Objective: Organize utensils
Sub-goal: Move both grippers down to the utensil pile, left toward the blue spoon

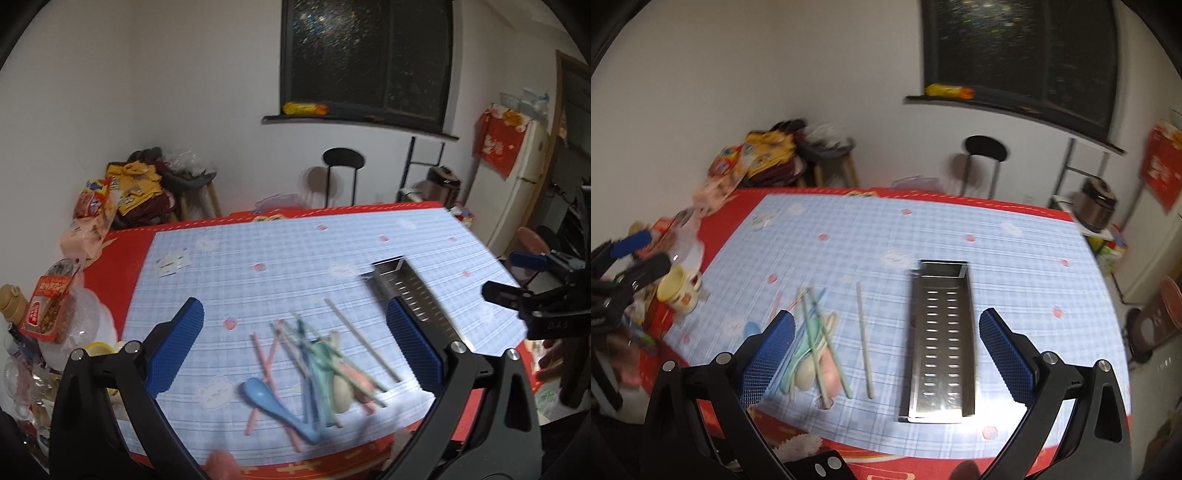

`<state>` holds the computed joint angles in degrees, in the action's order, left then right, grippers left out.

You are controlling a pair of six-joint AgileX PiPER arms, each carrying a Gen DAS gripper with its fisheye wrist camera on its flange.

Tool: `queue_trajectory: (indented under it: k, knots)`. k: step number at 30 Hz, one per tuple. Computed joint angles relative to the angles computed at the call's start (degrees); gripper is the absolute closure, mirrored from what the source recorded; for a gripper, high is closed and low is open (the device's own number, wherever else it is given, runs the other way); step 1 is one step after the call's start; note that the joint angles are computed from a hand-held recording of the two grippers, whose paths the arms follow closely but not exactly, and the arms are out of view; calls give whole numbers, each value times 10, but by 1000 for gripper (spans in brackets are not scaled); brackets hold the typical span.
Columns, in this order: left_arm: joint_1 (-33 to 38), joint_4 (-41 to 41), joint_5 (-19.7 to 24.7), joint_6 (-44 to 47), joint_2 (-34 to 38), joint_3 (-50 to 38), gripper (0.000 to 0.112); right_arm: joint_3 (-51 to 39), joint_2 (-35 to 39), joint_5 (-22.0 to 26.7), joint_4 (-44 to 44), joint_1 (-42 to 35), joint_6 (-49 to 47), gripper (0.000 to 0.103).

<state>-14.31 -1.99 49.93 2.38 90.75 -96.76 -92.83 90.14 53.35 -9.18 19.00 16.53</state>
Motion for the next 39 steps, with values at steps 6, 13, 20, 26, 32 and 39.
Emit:
queue_trajectory:
  k: [6,13,20,26,32,39]
  knots:
    - [46,5,10,-7,26,14,15,-36,60,3,116,-24,-115,5]
    - [85,-19,-2,-2,40,76,15,-71,127,20,25,25,-113,5]
    - [93,-17,7,-41,69,111,15,-77,175,-5,37,35,-77,5]
    - [113,-86,26,-20,98,135,15,-38,185,-39,91,35,-92,5]
    - [114,-123,37,-20,121,147,15,-12,197,-56,153,28,-140,5]
    - [140,-179,33,19,131,152,37,-27,228,-34,228,31,-199,11]
